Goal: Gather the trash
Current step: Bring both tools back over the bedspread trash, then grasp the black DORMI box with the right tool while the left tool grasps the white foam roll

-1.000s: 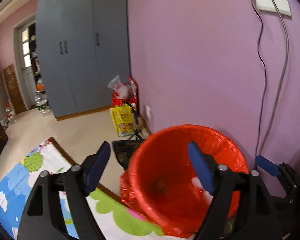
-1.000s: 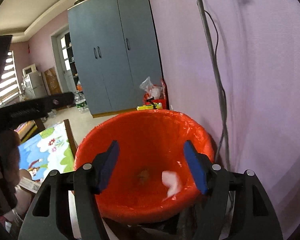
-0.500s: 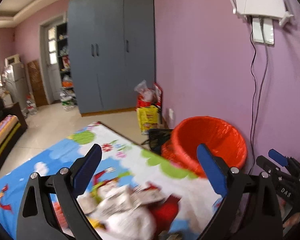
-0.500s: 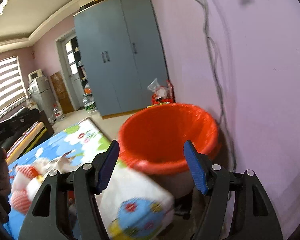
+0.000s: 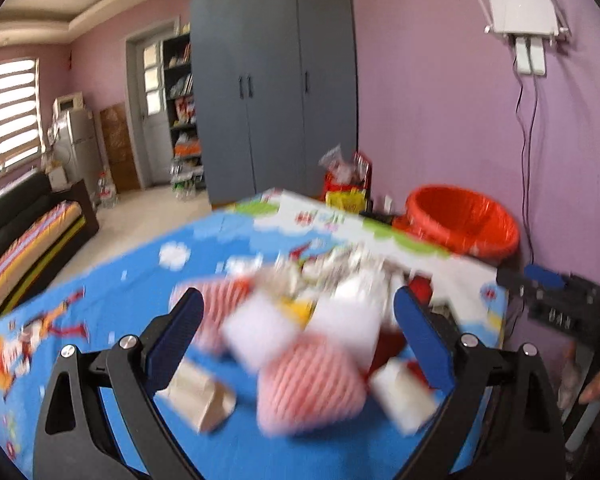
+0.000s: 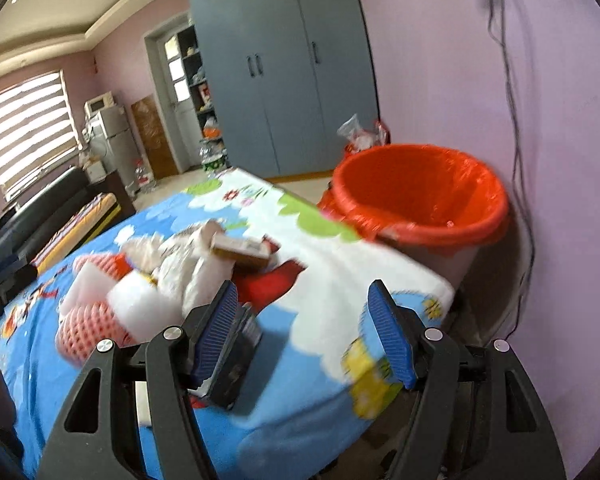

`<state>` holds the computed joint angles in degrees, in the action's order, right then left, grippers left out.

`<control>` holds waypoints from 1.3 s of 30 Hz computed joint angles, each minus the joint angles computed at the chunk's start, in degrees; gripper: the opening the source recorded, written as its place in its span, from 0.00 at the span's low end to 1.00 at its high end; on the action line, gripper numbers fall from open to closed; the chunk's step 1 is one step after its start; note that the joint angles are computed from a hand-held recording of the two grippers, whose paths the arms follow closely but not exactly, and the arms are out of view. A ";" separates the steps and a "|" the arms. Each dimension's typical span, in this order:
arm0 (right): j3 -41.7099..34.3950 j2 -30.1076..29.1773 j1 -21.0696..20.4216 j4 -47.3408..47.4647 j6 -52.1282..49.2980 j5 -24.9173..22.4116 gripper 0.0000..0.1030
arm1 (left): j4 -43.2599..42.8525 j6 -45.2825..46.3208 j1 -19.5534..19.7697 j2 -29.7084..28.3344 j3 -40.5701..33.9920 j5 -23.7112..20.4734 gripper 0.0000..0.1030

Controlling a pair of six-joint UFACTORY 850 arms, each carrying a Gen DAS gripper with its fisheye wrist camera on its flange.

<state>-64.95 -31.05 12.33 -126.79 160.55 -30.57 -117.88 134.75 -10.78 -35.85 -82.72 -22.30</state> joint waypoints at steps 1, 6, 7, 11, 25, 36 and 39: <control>-0.39 -0.42 0.39 0.55 -0.54 0.17 0.64 | 1.17 -1.15 0.45 0.10 0.75 -0.08 0.90; -3.15 -2.77 2.71 4.10 -4.83 0.95 0.64 | -3.28 3.44 1.90 0.76 5.76 -0.36 0.90; -3.67 -3.17 3.25 5.29 -6.33 0.97 0.64 | -4.97 5.12 2.06 0.90 6.90 -0.71 0.90; -6.05 -5.26 4.59 8.84 -11.06 1.42 0.64 | -7.31 6.74 2.14 0.63 8.47 -1.27 0.89; -9.49 -8.94 4.58 16.15 -20.13 3.73 0.40 | -3.50 4.23 2.10 1.71 11.15 -4.52 0.89; -0.15 -2.34 3.46 -1.73 -0.82 -1.76 0.37 | 2.87 1.70 -1.06 2.15 11.54 -5.29 0.87; 1.80 -0.88 3.25 -3.62 1.64 -3.33 0.37 | 7.21 -1.16 -1.92 1.39 10.47 -5.14 0.78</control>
<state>-63.15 -31.92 15.58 -130.40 162.19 -33.91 -110.67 133.59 -12.70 -34.45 -72.25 -27.44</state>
